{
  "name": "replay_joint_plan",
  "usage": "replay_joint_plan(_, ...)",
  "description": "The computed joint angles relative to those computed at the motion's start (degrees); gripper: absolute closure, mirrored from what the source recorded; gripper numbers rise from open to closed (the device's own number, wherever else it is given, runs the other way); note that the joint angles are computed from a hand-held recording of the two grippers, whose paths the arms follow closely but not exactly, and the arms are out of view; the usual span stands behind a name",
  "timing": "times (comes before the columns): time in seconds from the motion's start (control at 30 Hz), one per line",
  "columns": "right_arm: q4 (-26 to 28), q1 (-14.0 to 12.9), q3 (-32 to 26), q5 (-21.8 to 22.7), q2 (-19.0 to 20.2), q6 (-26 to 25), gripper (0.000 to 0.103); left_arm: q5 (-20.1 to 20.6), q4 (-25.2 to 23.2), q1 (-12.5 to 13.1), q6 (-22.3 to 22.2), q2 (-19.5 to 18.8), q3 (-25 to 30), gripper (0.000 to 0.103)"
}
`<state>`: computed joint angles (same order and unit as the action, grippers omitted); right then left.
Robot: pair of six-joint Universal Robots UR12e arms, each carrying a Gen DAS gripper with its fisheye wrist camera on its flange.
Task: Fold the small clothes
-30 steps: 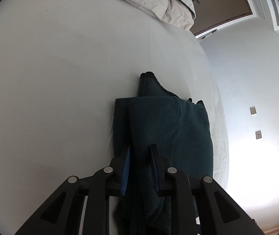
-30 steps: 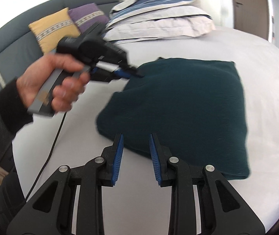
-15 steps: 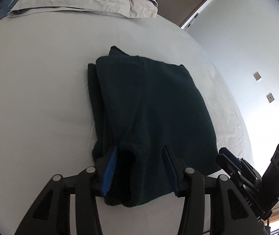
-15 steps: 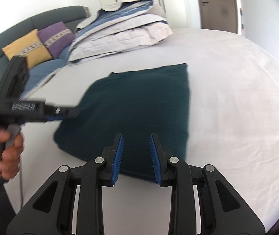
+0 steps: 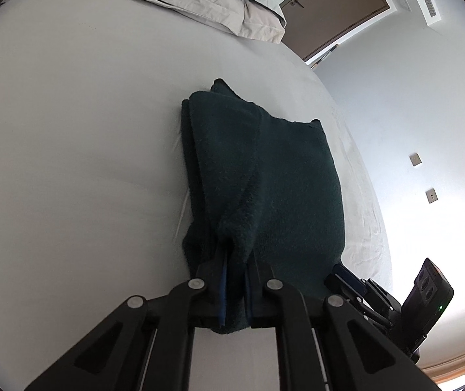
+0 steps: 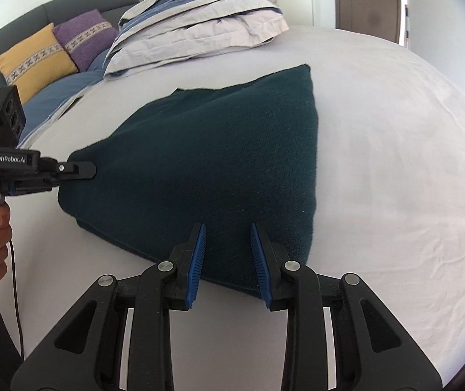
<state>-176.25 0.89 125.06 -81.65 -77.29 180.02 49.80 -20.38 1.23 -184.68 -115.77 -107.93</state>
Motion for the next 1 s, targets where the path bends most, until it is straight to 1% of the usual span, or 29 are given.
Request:
replay_joint_plan(0.03,1.1,0.5,-0.3,-0.9,0.2,-0.5,0.075,0.5,-0.4,-0.2,-0.4,-0.6,0.2,0.094)
replay_joint_plan(0.1,2.3,0.9,-0.5,-2.1,0.6,-0.7,0.075,0.5,-3.0,-0.5,1.5,-1.7,0.6,0.092)
replay_joint_plan(0.13,2.1,0.9,-0.3,-2.0,0.7,-0.7,0.075,0.5,-2.1,-0.6,1.2,-1.9,0.4,0.091)
replay_joint_plan(0.2,1.7,0.4,0.0,-0.7,0.6,-0.7,0.075,0.4,-1.0,-0.6,1.2,-1.6,0.0,0.09)
replay_joint_plan(0.23,2.0,0.1,0.2,-0.1,0.4,-0.7,0.075,0.3,-1.8,-0.5,1.4,-1.2,0.0,0.088)
replay_joint_plan(0.3,2.3,-0.3,0.4,0.9,0.2,-0.9,0.075,1.8,-2.9,-0.4,1.1,-0.3,-0.2,0.086)
replay_joint_plan(0.33,2.8,-0.5,0.5,1.3,0.0,-0.7,0.075,4.9,-2.1,-0.8,-0.4,0.7,-0.5,0.076)
replay_joint_plan(0.37,3.2,-0.6,0.6,1.7,-0.4,-0.2,0.075,8.9,-0.5,-1.4,-1.7,1.5,-0.9,0.055)
replay_joint_plan(0.4,3.6,-0.9,0.8,2.4,-0.8,0.4,0.075,12.9,2.2,-2.1,-2.5,2.5,-1.4,0.053)
replay_joint_plan(0.43,3.7,-1.4,1.2,3.7,-1.5,1.1,0.075,15.3,4.8,-2.8,-2.3,3.4,-1.9,0.053)
replay_joint_plan(0.47,3.1,-2.2,1.6,5.8,-2.0,2.2,0.075,15.7,6.3,-3.1,-2.1,3.8,-1.9,0.053)
replay_joint_plan(0.5,2.2,-3.0,2.0,8.2,-2.4,3.3,0.075,15.2,8.2,-3.6,-1.9,4.1,-1.6,0.053)
replay_joint_plan(0.57,0.5,-4.2,2.1,11.3,-2.6,5.4,0.074,15.3,10.1,-4.9,-0.9,3.9,-0.6,0.053)
replay_joint_plan(0.6,0.3,-4.9,1.6,13.0,-2.5,6.4,0.074,16.2,10.5,-6.0,0.0,3.2,0.5,0.053)
replay_joint_plan(0.67,0.7,-6.1,0.2,17.1,-1.7,8.6,0.073,16.9,9.3,-7.5,0.2,1.2,3.2,0.053)
replay_joint_plan(0.7,0.6,-6.9,-0.6,20.8,-0.8,9.9,0.073,18.0,8.3,-8.5,-0.5,0.0,4.9,0.053)
replay_joint_plan(0.73,0.2,-7.8,-1.5,24.6,0.4,11.1,0.073,19.6,7.4,-9.2,-0.6,-1.5,6.7,0.053)
replay_joint_plan(0.77,-0.2,-8.2,-2.5,26.7,1.6,12.5,0.073,21.7,6.3,-9.9,-0.1,-2.6,8.0,0.053)
replay_joint_plan(0.8,0.0,-8.3,-3.6,27.0,2.8,14.4,0.073,24.2,3.5,-10.7,0.5,-4.1,9.7,0.053)
replay_joint_plan(0.83,0.9,-8.5,-4.5,27.4,3.7,15.9,0.073,24.4,1.6,-10.5,0.4,-4.9,10.4,0.054)
replay_joint_plan(0.87,2.2,-9.1,-5.3,29.6,5.3,17.4,0.076,23.1,1.7,-10.0,0.0,-5.6,10.2,0.054)
replay_joint_plan(0.9,2.3,-9.7,-5.7,31.6,6.4,18.5,0.076,21.5,3.8,-9.5,0.1,-6.3,9.8,0.054)
replay_joint_plan(0.97,0.2,-10.8,-5.6,35.2,8.3,20.9,0.088,20.7,4.6,-9.1,2.4,-6.3,9.4,0.054)
replay_joint_plan(1.0,0.1,-11.2,-5.9,36.7,8.9,21.0,0.089,21.2,4.6,-9.3,3.9,-6.3,9.3,0.054)
